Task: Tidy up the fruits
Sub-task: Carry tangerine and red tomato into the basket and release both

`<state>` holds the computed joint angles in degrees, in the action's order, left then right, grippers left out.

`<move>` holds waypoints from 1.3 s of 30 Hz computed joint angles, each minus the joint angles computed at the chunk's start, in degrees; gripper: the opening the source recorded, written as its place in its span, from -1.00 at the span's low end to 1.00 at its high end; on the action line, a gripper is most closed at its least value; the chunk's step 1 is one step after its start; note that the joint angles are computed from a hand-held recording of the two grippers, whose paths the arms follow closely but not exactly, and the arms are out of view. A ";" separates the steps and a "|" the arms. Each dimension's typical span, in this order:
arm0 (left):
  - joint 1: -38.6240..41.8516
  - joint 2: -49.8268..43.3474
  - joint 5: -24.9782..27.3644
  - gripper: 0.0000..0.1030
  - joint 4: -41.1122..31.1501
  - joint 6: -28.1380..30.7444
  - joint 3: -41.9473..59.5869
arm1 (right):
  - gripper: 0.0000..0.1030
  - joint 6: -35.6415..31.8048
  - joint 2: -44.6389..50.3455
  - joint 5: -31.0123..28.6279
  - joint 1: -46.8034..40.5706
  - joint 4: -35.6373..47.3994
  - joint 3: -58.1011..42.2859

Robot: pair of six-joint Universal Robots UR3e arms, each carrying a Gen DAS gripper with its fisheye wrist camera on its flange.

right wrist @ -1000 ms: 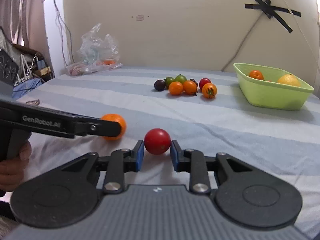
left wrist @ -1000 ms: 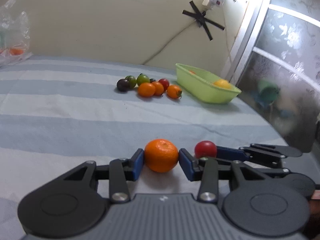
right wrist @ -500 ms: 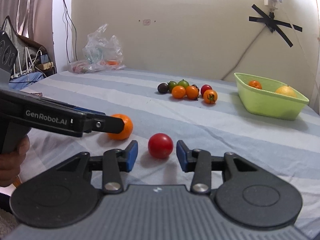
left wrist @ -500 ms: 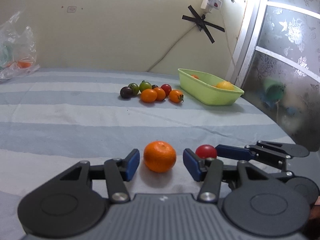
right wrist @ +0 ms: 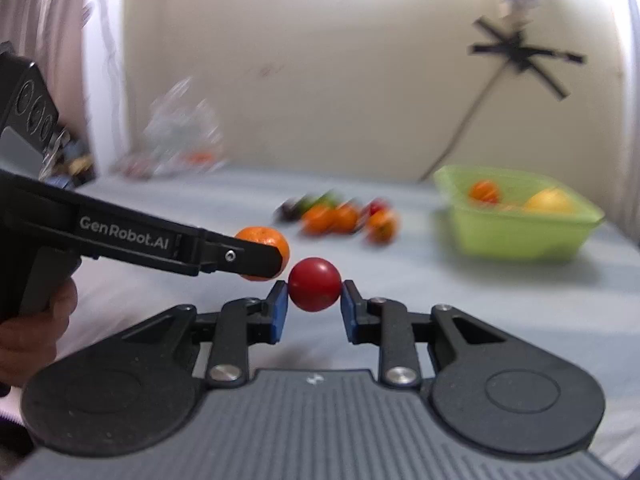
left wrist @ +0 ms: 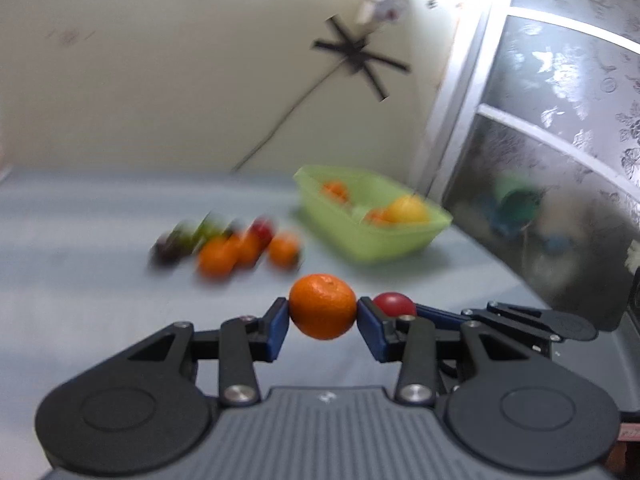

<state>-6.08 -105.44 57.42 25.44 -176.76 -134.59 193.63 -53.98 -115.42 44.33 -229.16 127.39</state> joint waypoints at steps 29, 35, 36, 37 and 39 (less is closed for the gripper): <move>-6.58 -17.77 1.74 -0.12 -11.54 -10.00 36.36 | -0.13 -3.72 -2.73 5.66 -21.75 -14.09 6.99; 10.48 -5.65 -2.16 -0.15 -2.45 -3.92 10.01 | -0.17 -4.90 -3.67 8.61 -15.36 -10.88 5.36; 13.01 -5.03 -3.30 -0.15 -4.00 -2.92 8.30 | -0.19 -5.18 -3.32 9.37 -14.29 -8.89 3.90; 14.91 -4.81 -4.65 -0.16 -5.33 -2.20 7.29 | -0.24 -5.67 -2.64 10.12 -13.20 -6.49 1.80; 16.84 -6.29 -6.00 -0.16 -5.77 -0.63 6.94 | -0.30 -7.17 -1.15 11.00 -11.57 -0.50 -3.58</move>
<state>10.76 -111.73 51.42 19.67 -177.39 -127.65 186.46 -55.13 -104.42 32.76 -229.66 123.81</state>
